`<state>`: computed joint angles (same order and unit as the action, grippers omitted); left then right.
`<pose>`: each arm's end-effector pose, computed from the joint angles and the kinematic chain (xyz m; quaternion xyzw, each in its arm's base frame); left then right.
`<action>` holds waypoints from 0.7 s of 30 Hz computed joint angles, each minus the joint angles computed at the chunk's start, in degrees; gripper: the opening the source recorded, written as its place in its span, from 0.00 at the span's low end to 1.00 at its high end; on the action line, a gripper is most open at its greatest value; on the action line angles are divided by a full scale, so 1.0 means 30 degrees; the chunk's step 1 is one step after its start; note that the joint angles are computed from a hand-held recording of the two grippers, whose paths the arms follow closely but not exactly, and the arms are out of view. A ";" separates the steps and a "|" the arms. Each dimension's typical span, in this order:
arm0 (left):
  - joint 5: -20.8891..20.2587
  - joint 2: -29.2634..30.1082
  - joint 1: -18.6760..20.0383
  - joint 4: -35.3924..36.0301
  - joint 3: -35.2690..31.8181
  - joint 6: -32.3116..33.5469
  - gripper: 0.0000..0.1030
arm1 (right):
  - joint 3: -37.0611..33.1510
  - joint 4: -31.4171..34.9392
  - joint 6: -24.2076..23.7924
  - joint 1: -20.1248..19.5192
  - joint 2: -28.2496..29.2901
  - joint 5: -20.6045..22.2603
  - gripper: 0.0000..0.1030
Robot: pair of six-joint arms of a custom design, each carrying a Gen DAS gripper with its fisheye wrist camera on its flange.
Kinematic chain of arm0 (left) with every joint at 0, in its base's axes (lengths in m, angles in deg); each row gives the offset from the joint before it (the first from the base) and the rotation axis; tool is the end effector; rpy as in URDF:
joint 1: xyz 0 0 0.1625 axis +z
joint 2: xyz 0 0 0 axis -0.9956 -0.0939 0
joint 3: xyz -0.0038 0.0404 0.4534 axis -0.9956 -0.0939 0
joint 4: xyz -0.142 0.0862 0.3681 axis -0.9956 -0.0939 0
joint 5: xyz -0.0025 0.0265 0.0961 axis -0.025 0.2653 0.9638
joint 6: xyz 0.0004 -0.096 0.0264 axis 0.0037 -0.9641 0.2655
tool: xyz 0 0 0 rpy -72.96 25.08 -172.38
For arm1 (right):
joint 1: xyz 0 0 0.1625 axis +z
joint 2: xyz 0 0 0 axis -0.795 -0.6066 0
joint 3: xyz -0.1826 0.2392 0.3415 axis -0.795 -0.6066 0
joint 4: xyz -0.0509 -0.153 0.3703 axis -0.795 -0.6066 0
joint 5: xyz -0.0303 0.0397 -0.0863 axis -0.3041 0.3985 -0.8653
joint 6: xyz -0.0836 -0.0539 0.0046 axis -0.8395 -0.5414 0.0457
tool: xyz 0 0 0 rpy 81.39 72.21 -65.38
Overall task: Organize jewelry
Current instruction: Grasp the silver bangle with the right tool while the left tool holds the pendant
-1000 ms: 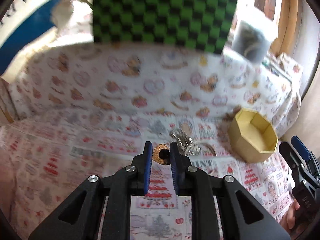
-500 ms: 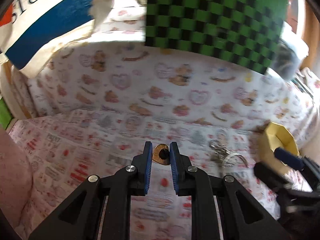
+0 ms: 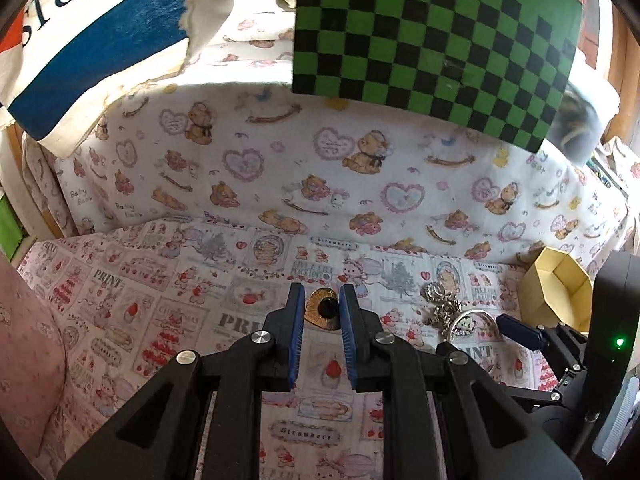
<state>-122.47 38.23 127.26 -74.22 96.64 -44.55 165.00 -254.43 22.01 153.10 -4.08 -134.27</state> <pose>-0.3083 -0.5726 0.1287 0.1596 0.8773 -0.3335 0.3060 0.1798 -0.5857 0.1949 0.1469 -0.8955 0.2435 0.3423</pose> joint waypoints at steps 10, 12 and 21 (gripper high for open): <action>-0.0450 0.0175 0.0050 -0.0117 -0.0054 0.0242 0.16 | 0.1506 -0.0175 -0.0381 0.0496 -0.0914 0.0425 0.60; -0.0497 0.0194 0.0081 -0.0113 -0.0083 0.0212 0.16 | 0.2005 -0.0421 -0.0689 0.0702 -0.1220 0.0437 0.60; -0.1012 0.0197 0.0125 -0.0076 -0.0110 0.0587 0.16 | 0.3382 -0.1167 -0.0303 0.0194 -0.3539 0.2505 0.60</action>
